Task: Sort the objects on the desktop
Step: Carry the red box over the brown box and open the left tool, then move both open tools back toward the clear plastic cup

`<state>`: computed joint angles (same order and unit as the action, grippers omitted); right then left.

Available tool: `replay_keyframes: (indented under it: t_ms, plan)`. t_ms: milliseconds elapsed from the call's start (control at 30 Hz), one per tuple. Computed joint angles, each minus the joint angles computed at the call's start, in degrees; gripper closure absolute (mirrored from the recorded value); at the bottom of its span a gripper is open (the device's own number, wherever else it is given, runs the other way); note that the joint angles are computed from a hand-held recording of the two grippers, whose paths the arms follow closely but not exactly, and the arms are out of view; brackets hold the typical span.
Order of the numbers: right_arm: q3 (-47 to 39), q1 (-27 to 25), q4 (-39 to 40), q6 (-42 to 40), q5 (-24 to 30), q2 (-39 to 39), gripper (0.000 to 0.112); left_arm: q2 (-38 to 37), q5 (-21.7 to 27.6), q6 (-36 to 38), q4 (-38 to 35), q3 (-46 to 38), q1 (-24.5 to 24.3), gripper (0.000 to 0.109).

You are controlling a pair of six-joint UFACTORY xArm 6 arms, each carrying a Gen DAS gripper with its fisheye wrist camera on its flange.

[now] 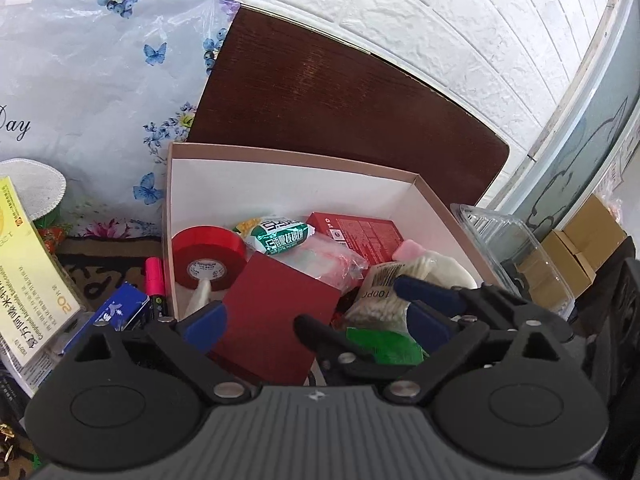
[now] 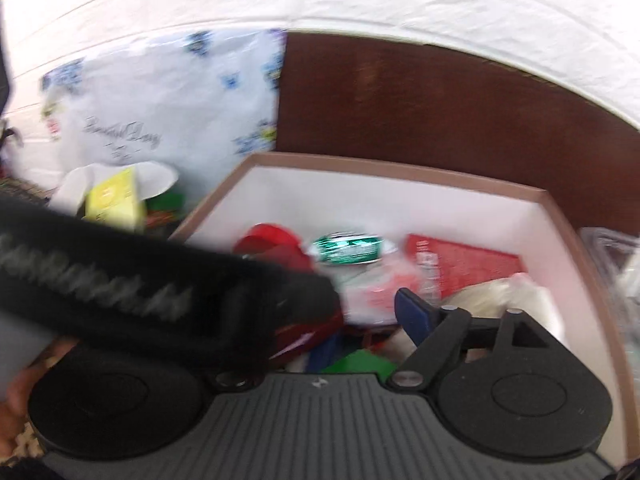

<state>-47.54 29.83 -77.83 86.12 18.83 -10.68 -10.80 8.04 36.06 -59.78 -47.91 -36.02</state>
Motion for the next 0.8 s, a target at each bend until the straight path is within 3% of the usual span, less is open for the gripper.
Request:
replay_keyframes:
  t_ms: [200, 367, 600, 800]
  plan:
    - [2.96, 1.21, -1.69, 2.94, 1.25, -3.93, 0.019, -2.78, -1.63, -6.88, 6.25, 3.52, -0.48, 0.008]
    - [4.34, 4.41, 3.56, -1.45, 4.76, -6.38, 0.018, -6.9, -5.96, -12.83, 13.38, 8.8, -2.46, 0.008]
    - [7.85, 8.94, 5.47, 0.06, 8.53, -11.46, 0.017, -14.47, -8.22, -29.06, 31.28, 16.74, -2.28, 0.007]
    - [10.19, 13.74, 4.77, 4.49, 12.01, -14.64, 0.017, -21.86, -8.72, -52.44, 57.04, 23.5, 0.94, 0.007]
